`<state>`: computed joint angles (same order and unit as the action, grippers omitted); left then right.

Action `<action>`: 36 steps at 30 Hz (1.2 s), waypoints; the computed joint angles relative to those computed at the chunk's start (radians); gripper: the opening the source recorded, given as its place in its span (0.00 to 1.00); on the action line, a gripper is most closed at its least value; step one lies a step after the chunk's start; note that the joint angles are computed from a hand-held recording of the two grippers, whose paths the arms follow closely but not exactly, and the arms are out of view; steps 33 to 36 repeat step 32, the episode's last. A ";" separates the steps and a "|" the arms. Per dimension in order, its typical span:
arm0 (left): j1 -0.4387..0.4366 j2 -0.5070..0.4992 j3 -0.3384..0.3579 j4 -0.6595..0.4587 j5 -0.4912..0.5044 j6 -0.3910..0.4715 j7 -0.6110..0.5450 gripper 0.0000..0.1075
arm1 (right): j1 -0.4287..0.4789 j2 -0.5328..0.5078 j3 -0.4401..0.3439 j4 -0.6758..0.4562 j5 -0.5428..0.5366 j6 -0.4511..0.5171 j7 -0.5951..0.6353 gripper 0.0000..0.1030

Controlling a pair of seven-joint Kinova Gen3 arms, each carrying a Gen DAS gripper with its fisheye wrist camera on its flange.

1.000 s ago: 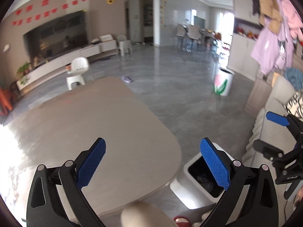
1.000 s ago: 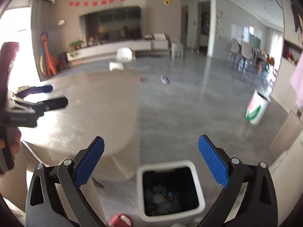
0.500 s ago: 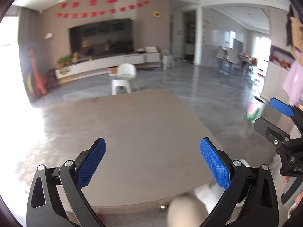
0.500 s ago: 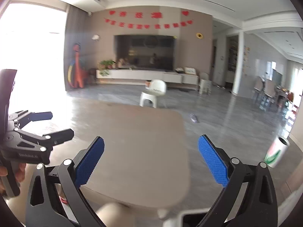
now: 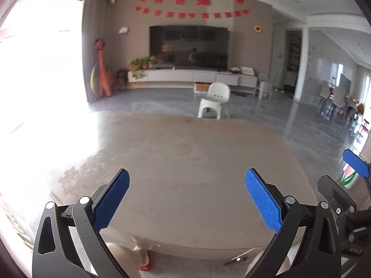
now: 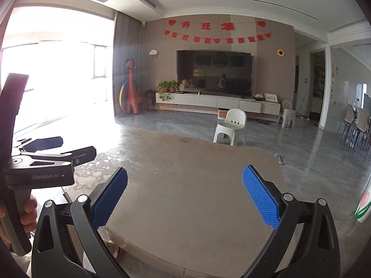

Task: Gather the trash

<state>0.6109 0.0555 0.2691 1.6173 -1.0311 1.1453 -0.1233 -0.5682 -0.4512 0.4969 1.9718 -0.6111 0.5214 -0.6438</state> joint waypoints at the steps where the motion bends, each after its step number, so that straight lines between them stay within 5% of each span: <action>1: -0.008 -0.007 -0.007 0.004 0.010 -0.003 -0.001 0.91 | -0.006 0.005 -0.010 0.002 -0.003 -0.007 -0.002 0.96; 6: -0.047 -0.041 -0.007 0.031 0.036 -0.008 -0.014 0.91 | -0.019 0.038 -0.044 -0.003 -0.029 -0.019 -0.013 0.96; 16: -0.019 -0.029 0.034 0.040 -0.073 0.104 0.058 0.91 | 0.055 0.050 -0.120 0.000 -0.030 -0.009 -0.021 0.96; 36: -0.028 -0.049 0.037 0.049 -0.050 0.053 0.024 0.91 | 0.057 0.037 -0.141 0.001 -0.007 -0.022 -0.060 0.96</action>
